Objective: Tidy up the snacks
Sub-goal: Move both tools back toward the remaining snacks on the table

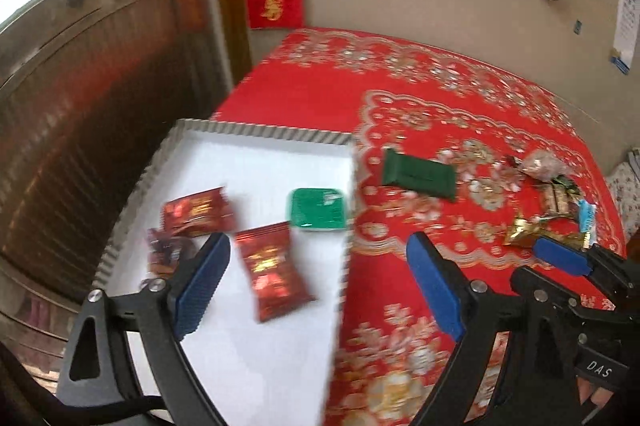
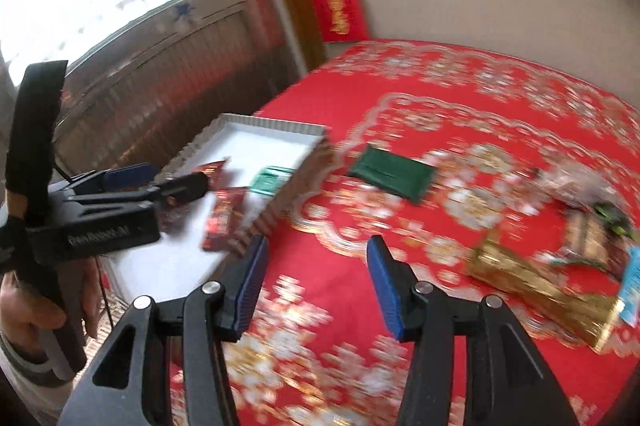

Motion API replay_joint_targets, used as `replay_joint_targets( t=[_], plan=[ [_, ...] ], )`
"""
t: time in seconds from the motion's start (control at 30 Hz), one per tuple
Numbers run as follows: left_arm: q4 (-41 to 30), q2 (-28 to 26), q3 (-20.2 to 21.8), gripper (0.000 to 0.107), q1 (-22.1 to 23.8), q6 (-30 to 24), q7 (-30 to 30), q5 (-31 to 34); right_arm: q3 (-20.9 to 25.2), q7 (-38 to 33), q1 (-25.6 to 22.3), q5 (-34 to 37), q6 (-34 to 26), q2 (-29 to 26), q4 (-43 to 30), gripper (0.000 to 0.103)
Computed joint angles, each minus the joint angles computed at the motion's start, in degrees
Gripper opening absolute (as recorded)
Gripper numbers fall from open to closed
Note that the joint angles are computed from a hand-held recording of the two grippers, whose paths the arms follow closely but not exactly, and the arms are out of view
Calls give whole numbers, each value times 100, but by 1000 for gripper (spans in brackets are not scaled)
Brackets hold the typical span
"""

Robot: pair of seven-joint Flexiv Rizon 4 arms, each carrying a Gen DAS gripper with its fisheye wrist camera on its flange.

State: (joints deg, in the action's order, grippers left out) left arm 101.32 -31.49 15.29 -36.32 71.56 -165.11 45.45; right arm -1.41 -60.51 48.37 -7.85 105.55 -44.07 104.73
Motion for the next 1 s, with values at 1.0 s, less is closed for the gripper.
replay_joint_targets(
  t=[1.0],
  plan=[
    [-2520,-1796,-561,90,-208,-576,2711,-2662,52,-306,-1473,1080,1002,532,1604,54]
  ],
)
